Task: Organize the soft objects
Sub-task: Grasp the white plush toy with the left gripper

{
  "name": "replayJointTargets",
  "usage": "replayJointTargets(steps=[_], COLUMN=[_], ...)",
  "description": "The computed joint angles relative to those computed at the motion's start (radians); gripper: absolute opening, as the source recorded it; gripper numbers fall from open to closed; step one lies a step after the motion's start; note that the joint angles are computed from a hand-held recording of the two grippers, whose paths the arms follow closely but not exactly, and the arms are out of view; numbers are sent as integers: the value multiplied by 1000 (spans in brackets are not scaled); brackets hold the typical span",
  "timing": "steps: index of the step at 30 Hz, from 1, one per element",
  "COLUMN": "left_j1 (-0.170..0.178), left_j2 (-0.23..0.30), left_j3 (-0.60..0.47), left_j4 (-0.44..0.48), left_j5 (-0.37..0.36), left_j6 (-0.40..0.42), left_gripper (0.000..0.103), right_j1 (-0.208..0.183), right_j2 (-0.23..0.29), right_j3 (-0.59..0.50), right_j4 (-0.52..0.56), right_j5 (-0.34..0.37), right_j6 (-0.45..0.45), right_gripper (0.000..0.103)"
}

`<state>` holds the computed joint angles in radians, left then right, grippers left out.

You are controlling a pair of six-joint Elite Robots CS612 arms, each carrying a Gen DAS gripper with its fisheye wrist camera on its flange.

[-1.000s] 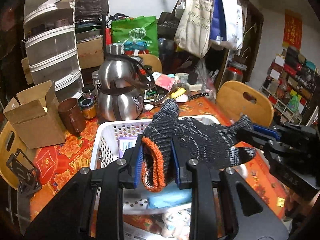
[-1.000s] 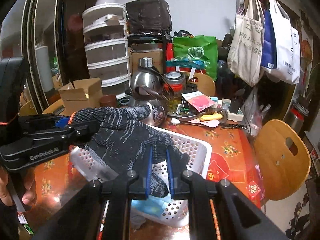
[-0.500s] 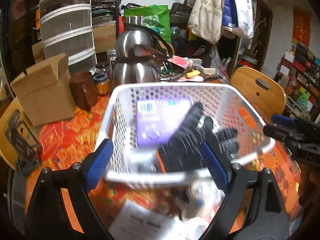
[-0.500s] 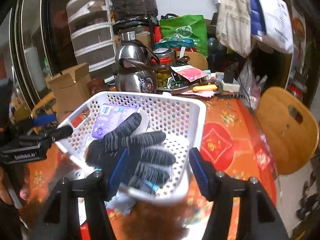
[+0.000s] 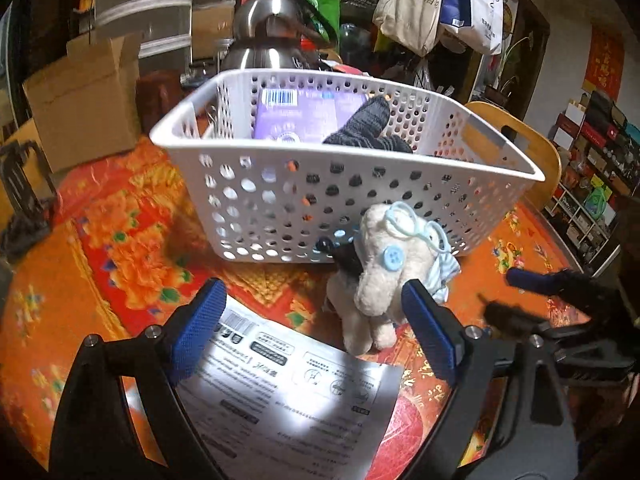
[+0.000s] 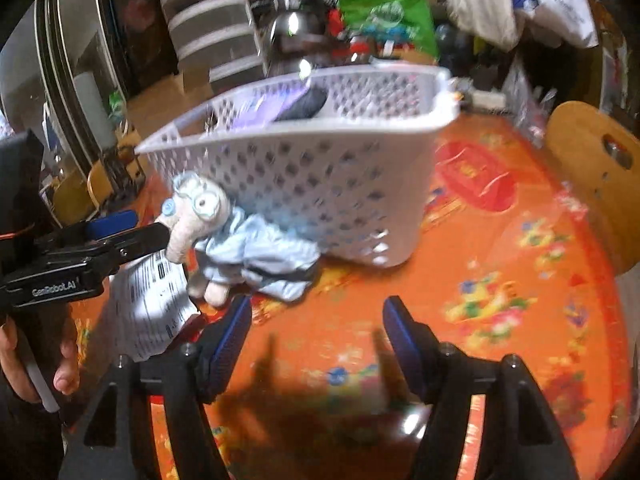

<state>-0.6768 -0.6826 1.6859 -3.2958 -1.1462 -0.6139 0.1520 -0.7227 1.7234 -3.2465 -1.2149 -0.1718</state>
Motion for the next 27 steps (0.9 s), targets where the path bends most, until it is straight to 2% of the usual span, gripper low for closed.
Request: replayJointTargets(steps=[6, 8, 14, 15, 18, 20, 22, 23, 24, 26, 27], left_j1=[7, 12, 17, 18, 19, 22, 26, 29, 34, 35, 34], left_j2=[23, 26, 28, 28, 30, 34, 39, 41, 45, 48, 48], left_j3=[-14, -21, -8, -9, -18, -29, -41, -45, -49, -51, -52], left_j4=[-54, -68, -175, -180, -164, -152, -126, -118, -117, -120, -121], left_j5=[-39, -58, -100, -109, -109, -120, -141, -163, -192, -207, -213], left_j6=[17, 30, 55, 56, 59, 58, 61, 63, 63, 65, 71], left_gripper=[88, 88, 88, 88, 87, 79, 56, 50, 40, 30, 25], right_j1=[27, 26, 27, 24, 18, 17, 21, 23, 23, 26, 25], right_j2=[34, 41, 56, 56, 60, 62, 63, 64, 65, 66, 65], right_j3=[-53, -65, -84, -83, -84, -87, -95, -98, -100, -104, -105], right_j4=[29, 39, 59, 54, 27, 28, 48, 52, 53, 65, 76], right_j5=[-17, 16, 20, 29, 46, 59, 59, 60, 64, 63, 66], right_j6=[-24, -19, -15, -7, 9, 1, -10, -9, -8, -14, -18], right_gripper=[67, 64, 53, 50, 49, 49, 49, 49, 48, 37, 25])
